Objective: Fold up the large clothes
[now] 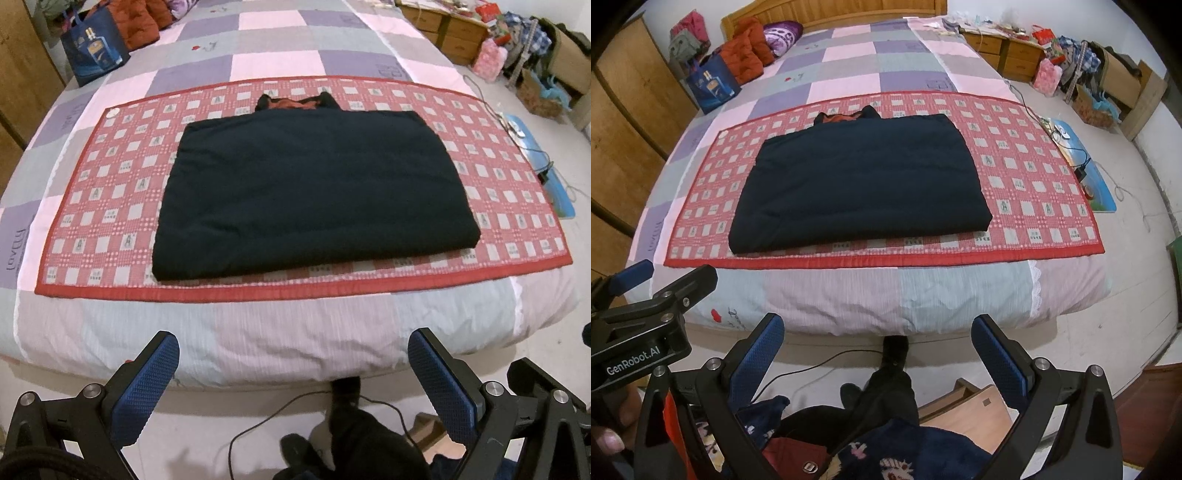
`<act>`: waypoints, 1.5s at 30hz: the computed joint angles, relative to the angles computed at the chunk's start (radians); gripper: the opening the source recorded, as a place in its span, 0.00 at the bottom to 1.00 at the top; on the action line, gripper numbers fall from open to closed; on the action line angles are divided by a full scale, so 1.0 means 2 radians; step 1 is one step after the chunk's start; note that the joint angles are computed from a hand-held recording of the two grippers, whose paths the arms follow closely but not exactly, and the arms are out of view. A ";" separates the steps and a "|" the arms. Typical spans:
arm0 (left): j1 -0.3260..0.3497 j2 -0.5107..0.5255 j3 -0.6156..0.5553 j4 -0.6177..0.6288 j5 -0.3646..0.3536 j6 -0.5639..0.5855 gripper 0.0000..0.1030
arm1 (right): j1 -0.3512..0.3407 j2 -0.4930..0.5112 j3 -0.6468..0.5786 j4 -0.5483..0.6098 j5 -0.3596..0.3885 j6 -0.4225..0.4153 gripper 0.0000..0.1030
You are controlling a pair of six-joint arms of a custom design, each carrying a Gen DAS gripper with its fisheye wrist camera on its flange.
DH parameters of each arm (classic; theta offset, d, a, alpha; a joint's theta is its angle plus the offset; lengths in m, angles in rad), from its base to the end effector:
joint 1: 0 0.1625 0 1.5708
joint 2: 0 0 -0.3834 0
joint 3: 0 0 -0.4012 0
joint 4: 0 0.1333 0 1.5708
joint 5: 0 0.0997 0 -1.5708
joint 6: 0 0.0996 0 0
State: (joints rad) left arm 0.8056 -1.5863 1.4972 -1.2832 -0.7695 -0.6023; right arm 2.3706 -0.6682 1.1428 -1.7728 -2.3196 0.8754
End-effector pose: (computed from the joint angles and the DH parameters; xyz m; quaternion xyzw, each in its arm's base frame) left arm -0.1832 -0.4865 0.4940 0.1131 0.9101 -0.1744 0.3585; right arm 0.5722 -0.4646 0.1196 0.0148 -0.9233 0.1846 0.3365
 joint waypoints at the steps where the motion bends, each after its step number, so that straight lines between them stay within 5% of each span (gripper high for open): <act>1: 0.000 0.001 -0.001 0.001 -0.001 -0.001 0.99 | 0.001 0.001 -0.002 0.002 0.000 0.001 1.00; 45: 0.013 0.014 -0.025 -0.003 -0.002 0.018 0.99 | 0.003 0.024 -0.035 0.018 -0.001 0.008 1.00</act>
State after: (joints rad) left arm 0.8307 -1.5581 1.4474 -1.2886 -0.7728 -0.5656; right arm 2.3759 -0.6198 1.0729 -1.7370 -2.3214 0.8924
